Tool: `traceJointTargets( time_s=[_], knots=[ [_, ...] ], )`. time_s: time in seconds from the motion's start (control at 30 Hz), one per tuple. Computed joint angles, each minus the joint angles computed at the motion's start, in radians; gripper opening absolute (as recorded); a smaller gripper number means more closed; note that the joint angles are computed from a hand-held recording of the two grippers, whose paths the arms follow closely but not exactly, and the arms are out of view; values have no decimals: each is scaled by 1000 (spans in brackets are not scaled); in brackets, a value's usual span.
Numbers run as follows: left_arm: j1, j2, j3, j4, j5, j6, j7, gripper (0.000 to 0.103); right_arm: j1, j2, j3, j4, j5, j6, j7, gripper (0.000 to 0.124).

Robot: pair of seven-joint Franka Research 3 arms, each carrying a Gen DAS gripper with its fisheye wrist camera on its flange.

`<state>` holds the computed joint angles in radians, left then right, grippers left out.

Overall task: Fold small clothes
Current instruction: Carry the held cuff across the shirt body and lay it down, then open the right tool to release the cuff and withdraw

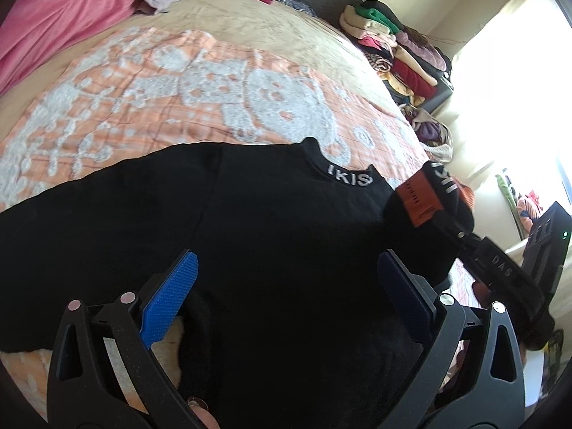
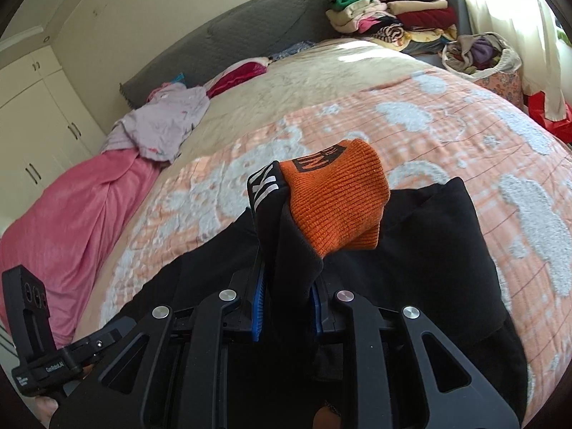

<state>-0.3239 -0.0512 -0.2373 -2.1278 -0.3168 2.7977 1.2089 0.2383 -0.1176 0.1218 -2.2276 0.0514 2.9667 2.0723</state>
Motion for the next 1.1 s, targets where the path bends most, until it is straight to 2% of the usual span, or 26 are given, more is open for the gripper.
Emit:
traceJointTargets(
  time_s=[0.1, 0.23, 0.4, 0.5, 0.67, 0.83, 0.93, 0.97, 1.03, 1.07, 1.1],
  knots=[
    [2, -10, 9, -17, -35, 6, 18, 95, 20, 31, 4, 26, 8, -13, -23, 24],
    [4, -19, 21, -37, -82, 9, 39, 95, 76, 42, -18, 30, 150, 2, -177, 49],
    [1, -19, 29, -47, -153, 14, 86, 95, 107, 33, -18, 27, 238, 19, -310, 53],
    [-10, -13, 28, -45, -238, 17, 153, 95, 85, 11, -7, 5, 197, 18, -266, 58],
    [-19, 19, 10, -14, -327, 0, 232, 95, 35, -37, 5, -50, 113, 2, -170, 60],
    [1, 69, -14, 18, -174, -23, 98, 92, -11, -94, 12, -120, 82, 0, -110, 65],
    [9, 99, -23, 34, -39, -22, -11, 70, -35, -134, 13, -170, 80, 4, -83, 66],
    [12, 110, -27, 43, -18, -29, -27, 56, -45, -143, 14, -181, 78, 1, -76, 66],
    [15, 129, -33, 58, 30, -39, -63, 45, -58, -160, 16, -205, 79, 2, -61, 66],
    [13, 133, -35, 61, 68, -35, -86, 28, -60, -169, 11, -217, 87, 1, -60, 66],
    [10, 134, -34, 63, 113, -32, -119, 18, -69, -180, 12, -231, 88, 0, -53, 66]
  ],
)
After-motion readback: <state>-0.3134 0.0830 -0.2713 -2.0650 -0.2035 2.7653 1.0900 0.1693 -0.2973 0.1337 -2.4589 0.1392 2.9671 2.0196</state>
